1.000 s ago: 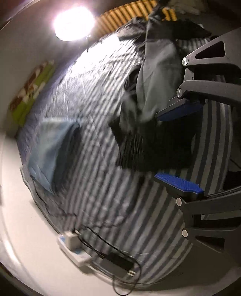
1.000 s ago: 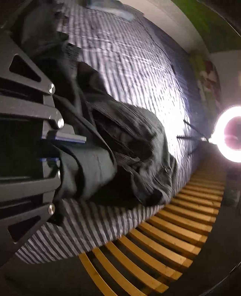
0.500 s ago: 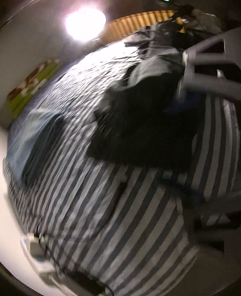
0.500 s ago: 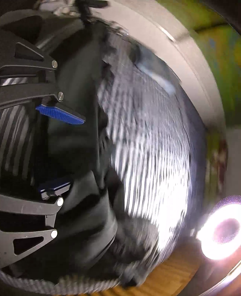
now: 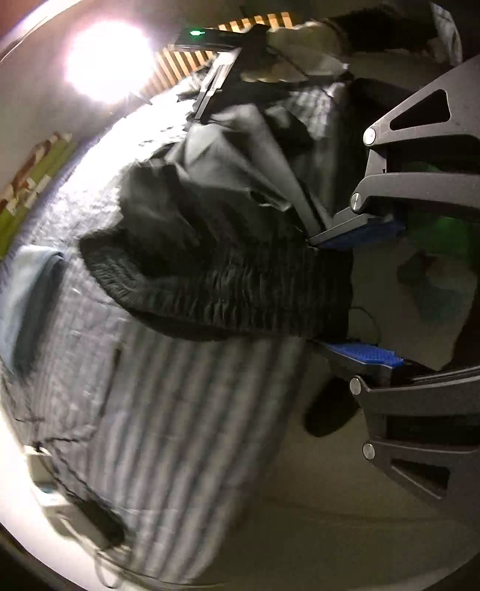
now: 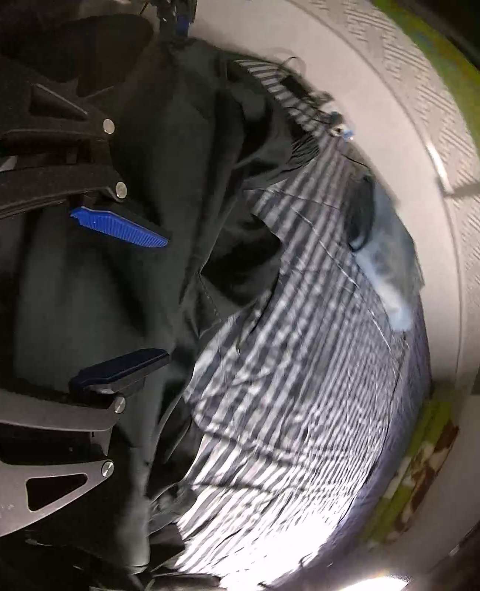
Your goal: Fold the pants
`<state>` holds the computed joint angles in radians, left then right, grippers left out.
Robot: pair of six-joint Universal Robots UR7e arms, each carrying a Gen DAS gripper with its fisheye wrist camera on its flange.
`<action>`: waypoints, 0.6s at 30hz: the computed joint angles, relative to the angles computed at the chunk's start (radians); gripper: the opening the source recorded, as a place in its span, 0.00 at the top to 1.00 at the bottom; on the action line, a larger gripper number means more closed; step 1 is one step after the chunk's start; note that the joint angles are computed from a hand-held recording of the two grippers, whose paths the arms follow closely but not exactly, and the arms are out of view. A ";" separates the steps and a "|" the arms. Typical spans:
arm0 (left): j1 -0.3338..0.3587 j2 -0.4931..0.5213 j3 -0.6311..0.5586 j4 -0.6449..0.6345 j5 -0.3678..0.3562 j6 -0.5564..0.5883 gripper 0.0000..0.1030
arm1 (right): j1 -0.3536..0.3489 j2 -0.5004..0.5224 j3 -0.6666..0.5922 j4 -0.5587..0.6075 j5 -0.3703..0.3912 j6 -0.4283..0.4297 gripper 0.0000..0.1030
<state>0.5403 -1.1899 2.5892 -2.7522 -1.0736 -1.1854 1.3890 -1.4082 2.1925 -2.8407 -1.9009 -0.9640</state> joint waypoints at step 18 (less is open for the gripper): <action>-0.028 -0.120 0.066 -0.079 0.064 0.010 0.53 | -0.048 -0.200 0.061 0.349 0.017 -0.143 0.41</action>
<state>0.5127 -1.3102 2.6548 -2.8316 -1.0094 -1.1757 1.3411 -1.6084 2.2534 -2.4914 -1.8842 -1.1065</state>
